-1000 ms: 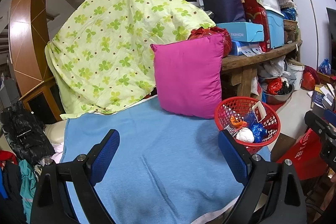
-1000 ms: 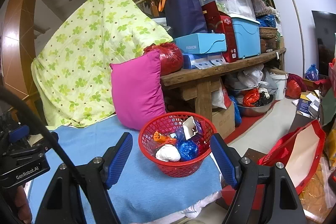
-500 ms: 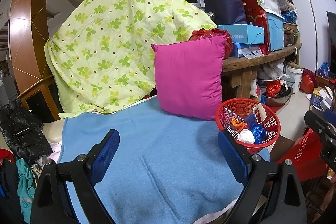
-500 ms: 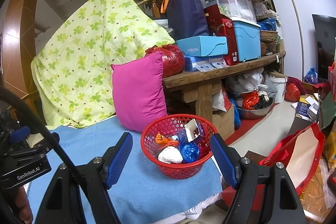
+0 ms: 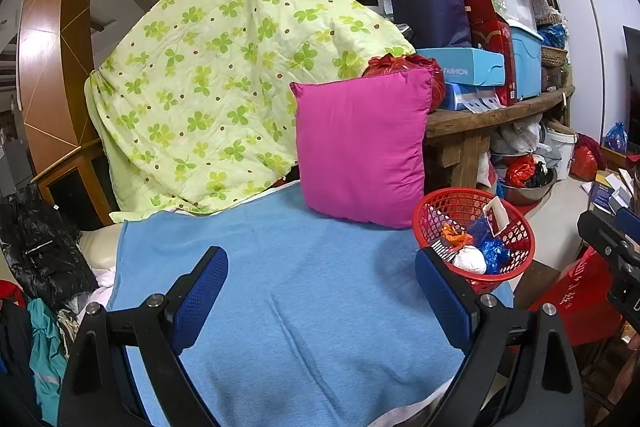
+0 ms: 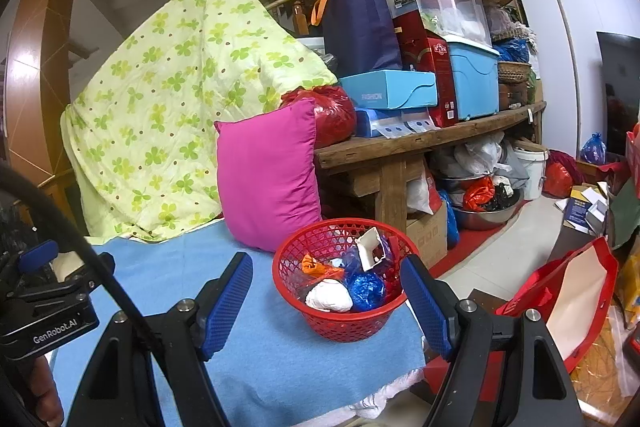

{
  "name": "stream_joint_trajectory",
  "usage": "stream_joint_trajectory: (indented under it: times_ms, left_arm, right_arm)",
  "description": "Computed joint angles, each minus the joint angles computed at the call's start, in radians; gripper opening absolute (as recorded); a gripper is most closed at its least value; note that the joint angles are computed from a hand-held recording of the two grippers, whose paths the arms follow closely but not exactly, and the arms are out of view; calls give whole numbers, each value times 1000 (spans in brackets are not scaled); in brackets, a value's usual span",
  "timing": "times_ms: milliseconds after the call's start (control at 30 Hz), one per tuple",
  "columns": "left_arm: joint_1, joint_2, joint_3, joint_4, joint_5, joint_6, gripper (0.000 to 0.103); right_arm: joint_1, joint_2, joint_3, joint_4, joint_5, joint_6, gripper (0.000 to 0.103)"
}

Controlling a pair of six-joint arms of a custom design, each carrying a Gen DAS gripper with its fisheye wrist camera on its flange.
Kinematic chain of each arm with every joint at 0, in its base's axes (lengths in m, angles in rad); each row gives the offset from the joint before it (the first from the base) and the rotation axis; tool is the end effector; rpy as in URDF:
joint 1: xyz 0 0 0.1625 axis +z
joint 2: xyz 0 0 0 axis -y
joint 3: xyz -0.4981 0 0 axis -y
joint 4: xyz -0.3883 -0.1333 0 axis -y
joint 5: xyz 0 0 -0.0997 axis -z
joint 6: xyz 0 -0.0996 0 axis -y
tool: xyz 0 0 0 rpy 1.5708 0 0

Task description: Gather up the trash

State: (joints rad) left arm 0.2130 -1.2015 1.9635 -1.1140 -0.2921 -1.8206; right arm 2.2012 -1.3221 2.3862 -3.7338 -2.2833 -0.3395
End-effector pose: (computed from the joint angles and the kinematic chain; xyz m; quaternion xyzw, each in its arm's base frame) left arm -0.4092 -0.3225 0.2555 0.1815 0.7188 -0.4976 0.4502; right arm 0.3047 -0.3019 0.3603 0.2115 -0.7920 0.5274 0.2234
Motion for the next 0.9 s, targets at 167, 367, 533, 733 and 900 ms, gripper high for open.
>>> stream_joint_trajectory:
  times_ms: [167, 367, 533, 733, 900]
  left_arm:
    - [9, 1, 3, -22, 9, 15, 95]
    - [19, -2, 21, -85, 20, 65, 95]
    - [40, -9, 45, -197, 37, 153, 95]
    - [73, -10, 82, -420, 55, 336, 95]
    - [82, 2, 108, -567, 68, 443, 95]
  right_arm:
    - [2, 9, -1, -7, -2, -4, 79]
    - [-2, 27, -10, -14, -11, -8, 79]
    - [-12, 53, -26, -19, -26, -17, 79]
    - [-16, 73, -37, -45, -49, -30, 79]
    - [-17, 77, -41, -67, -67, -51, 79]
